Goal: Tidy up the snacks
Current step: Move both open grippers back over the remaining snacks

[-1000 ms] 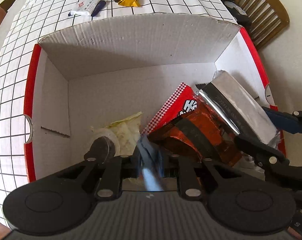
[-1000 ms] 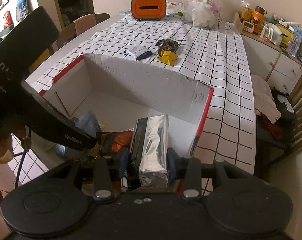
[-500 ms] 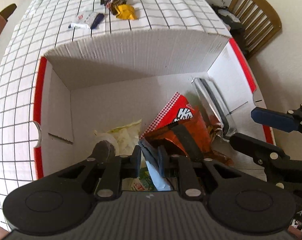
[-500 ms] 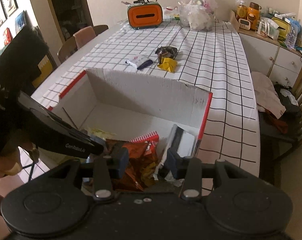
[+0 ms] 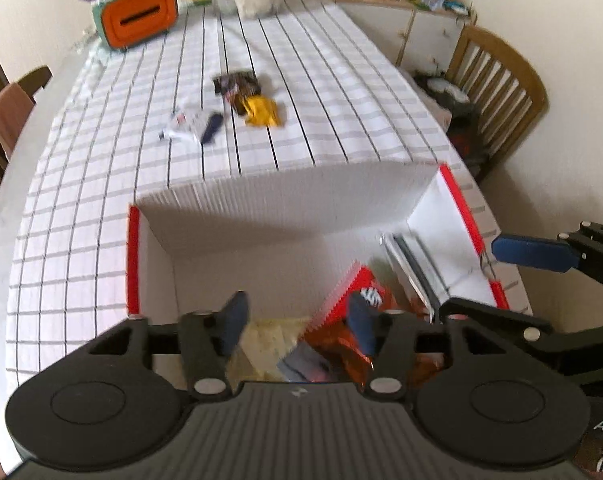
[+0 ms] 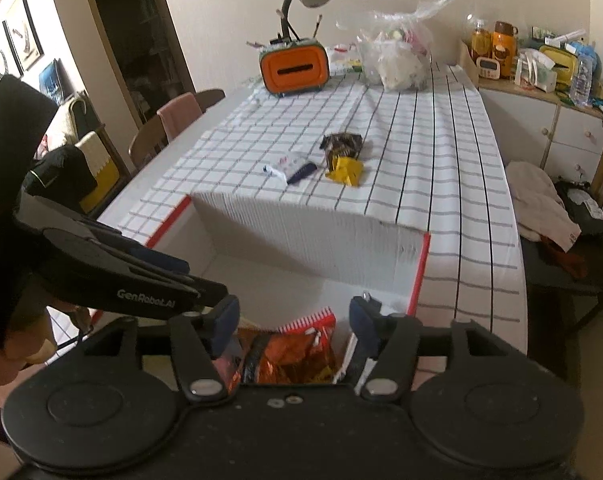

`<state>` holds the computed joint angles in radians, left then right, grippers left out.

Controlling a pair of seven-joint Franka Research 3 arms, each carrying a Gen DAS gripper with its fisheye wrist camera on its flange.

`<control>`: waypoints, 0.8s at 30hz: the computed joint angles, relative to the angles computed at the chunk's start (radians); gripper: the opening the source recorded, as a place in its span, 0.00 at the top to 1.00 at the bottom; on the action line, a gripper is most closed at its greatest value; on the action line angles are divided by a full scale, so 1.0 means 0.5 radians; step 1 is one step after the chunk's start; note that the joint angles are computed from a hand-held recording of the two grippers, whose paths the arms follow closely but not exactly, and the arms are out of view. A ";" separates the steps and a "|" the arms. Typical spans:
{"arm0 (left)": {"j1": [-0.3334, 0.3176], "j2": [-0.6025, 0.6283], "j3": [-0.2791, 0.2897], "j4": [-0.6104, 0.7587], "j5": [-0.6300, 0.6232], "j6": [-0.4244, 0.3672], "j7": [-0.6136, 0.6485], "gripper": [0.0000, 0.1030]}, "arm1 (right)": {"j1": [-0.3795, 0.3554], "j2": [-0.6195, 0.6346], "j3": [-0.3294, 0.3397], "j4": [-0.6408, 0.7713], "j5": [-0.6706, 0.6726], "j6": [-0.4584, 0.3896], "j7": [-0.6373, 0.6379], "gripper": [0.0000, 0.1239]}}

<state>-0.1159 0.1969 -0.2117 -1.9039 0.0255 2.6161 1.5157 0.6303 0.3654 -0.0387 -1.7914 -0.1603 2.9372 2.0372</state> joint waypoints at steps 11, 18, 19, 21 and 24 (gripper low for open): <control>0.050 0.096 0.010 0.167 0.017 0.134 0.048 0.23 | -0.016 0.120 -0.012 0.256 0.042 -0.036 -0.016 0.29; 0.076 0.259 0.069 0.417 0.097 0.179 -0.070 0.19 | -0.059 0.298 0.008 0.575 0.124 -0.129 -0.100 0.21; 0.079 0.298 0.077 0.483 0.114 0.153 -0.094 0.19 | -0.065 0.347 0.009 0.664 0.132 -0.172 -0.122 0.20; 0.093 0.406 0.083 0.662 0.128 0.066 -0.122 0.19 | -0.065 0.437 -0.004 0.829 0.138 -0.251 -0.142 0.20; 0.107 0.598 0.091 0.970 0.140 -0.073 -0.151 0.19 | -0.084 0.629 -0.005 1.174 0.155 -0.420 -0.191 0.20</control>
<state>-0.0622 0.4960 -0.1663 -1.4191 0.0953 2.5798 1.4401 0.5882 0.6799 -0.0411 -1.2043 -0.0828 2.7272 1.9417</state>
